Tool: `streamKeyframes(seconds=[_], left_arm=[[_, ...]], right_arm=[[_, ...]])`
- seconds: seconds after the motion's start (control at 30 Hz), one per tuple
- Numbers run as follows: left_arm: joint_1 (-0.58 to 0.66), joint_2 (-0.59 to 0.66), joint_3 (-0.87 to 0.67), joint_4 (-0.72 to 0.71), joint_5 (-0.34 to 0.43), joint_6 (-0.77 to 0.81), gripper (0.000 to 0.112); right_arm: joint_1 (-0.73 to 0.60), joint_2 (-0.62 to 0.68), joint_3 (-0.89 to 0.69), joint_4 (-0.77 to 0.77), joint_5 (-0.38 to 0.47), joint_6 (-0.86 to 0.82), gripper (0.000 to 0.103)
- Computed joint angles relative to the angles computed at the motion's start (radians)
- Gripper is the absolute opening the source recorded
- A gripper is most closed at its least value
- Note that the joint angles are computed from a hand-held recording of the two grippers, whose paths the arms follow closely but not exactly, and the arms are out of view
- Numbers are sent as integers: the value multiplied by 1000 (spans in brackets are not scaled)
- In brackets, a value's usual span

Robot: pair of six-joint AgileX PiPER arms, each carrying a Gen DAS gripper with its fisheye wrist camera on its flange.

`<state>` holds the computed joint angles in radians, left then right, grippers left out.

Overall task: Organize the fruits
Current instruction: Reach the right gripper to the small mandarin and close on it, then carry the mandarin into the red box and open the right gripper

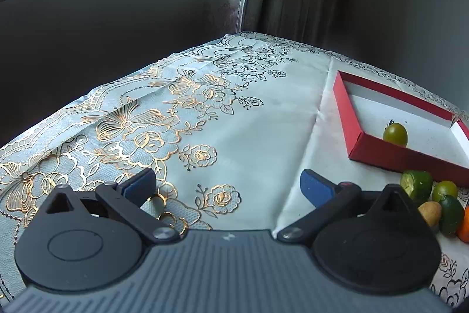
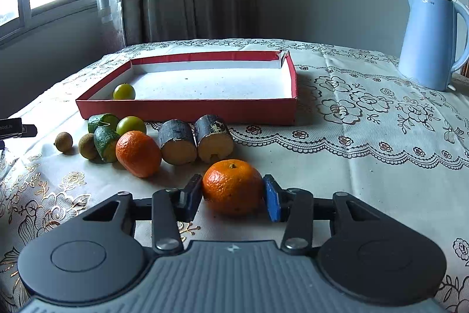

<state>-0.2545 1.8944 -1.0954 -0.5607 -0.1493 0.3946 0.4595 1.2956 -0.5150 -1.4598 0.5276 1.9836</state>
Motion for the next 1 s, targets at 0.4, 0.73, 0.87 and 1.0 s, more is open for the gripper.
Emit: streamKeyframes(seconds=[0.4, 0.73, 0.87, 1.0], left_arm=[[-26, 9, -22, -378, -3, 409, 103], [-27, 11, -24, -407, -3, 456, 103], [-28, 12, -25, -412, -4, 464, 103], [-29, 12, -26, -436, -4, 490, 103]], right_arm=[[-75, -20, -100, -81, -33, -16, 43], [-338, 254, -380, -34, -228, -169, 43], [-395, 322, -412, 7, -270, -204, 44], [-419, 350, -412, 1, -287, -197, 54]])
